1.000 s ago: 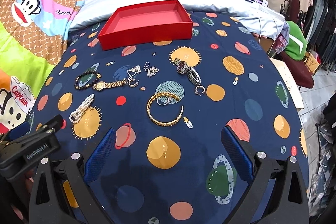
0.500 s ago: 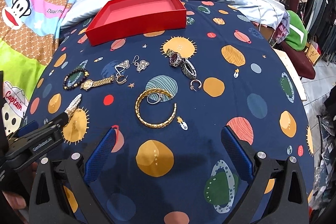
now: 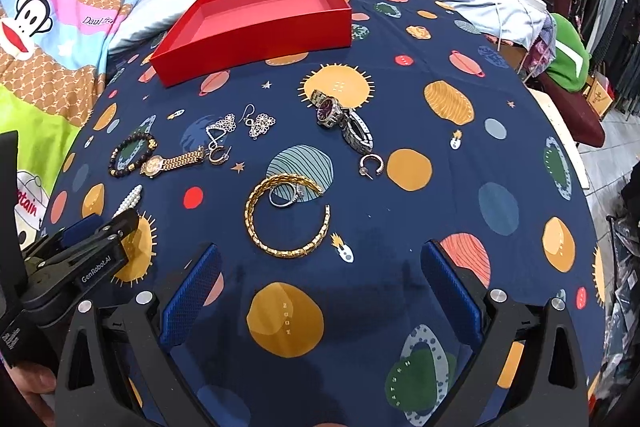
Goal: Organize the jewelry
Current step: 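Grasp the pearl bracelet with the left tool while the right tool grasps the gold cuff bangle, then carry both bracelets into the red tray and open both tools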
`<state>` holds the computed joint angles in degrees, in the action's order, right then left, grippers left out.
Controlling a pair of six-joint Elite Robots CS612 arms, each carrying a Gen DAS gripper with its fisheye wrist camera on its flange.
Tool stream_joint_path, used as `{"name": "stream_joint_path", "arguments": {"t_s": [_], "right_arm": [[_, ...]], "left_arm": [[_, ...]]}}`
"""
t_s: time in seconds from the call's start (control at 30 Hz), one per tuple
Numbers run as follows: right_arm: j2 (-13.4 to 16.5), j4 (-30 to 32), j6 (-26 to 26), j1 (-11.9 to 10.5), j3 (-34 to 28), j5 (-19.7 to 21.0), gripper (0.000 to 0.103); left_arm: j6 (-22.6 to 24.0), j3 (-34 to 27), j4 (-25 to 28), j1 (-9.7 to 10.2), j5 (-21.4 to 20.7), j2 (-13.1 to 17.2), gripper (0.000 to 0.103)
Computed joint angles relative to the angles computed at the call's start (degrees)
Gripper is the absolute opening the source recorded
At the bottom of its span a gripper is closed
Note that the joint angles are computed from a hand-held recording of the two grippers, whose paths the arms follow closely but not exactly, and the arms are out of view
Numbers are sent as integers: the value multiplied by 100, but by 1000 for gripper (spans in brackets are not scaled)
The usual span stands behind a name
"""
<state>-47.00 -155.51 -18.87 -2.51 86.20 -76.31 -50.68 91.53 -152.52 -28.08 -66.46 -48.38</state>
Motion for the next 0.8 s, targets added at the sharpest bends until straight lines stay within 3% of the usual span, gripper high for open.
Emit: {"name": "stream_joint_path", "arguments": {"t_s": [0.13,0.4,0.57,0.8], "right_arm": [[56,204,-29,-33,-100,198,90],[156,461,-120,-33,-244,263,71],[209,641,-200,-11,-315,382,70],[293,402,-311,92,-364,199,70]], "left_arm": [[112,16,-200,16,-148,0,16],[99,108,-405,49,-373,-82,15],[116,169,-492,43,-313,-168,15],[200,153,-518,26,-269,-189,15]]}}
